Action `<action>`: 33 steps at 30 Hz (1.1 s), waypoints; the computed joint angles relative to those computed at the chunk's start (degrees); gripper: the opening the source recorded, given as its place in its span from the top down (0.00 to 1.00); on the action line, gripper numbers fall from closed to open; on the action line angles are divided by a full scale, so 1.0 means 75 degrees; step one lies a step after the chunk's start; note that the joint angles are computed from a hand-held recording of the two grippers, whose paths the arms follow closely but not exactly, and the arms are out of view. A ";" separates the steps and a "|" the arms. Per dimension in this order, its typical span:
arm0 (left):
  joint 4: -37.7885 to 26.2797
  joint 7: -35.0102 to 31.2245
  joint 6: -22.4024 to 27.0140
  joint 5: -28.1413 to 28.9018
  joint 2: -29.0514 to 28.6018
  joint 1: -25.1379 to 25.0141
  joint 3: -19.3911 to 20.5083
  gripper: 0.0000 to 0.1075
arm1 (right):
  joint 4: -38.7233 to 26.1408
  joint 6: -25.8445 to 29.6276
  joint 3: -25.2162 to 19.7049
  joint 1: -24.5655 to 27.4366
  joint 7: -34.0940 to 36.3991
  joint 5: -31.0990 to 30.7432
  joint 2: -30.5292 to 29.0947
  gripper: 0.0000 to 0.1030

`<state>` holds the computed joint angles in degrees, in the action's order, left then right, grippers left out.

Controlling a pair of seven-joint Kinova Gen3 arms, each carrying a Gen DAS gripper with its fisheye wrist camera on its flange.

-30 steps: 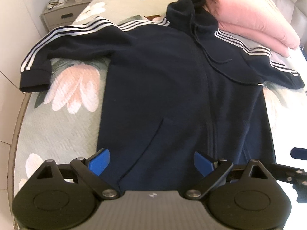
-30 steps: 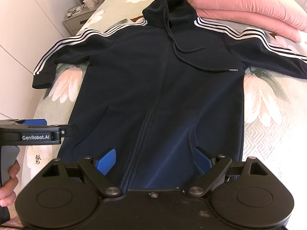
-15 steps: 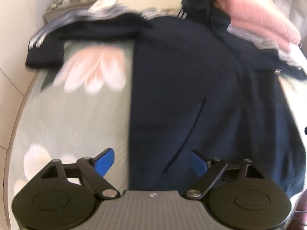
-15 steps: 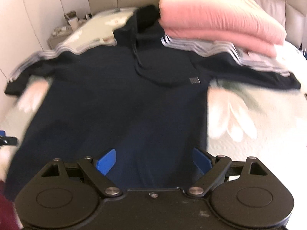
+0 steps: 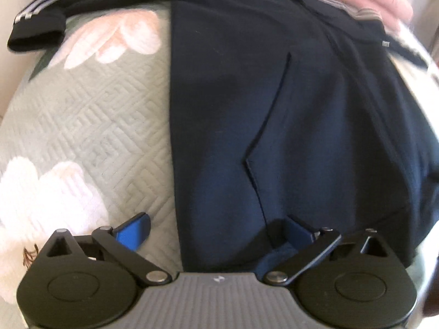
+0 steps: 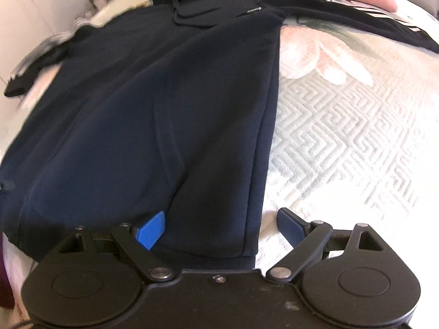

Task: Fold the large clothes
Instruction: 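Grasp the hoodie hem with the left and right grippers, then lift the hem with both grippers and fold it toward the hood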

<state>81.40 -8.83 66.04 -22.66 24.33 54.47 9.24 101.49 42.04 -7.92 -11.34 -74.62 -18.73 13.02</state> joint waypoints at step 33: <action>0.1644 0.1584 -0.1245 -0.0056 -0.1356 -0.0071 0.0618 0.65 | -0.0268 0.1821 0.0239 0.0688 -0.0394 0.0071 -0.0246 0.77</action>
<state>93.74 3.05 56.70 -23.08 14.16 53.94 13.88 99.48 55.70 -6.13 -6.18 -77.57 -18.19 11.17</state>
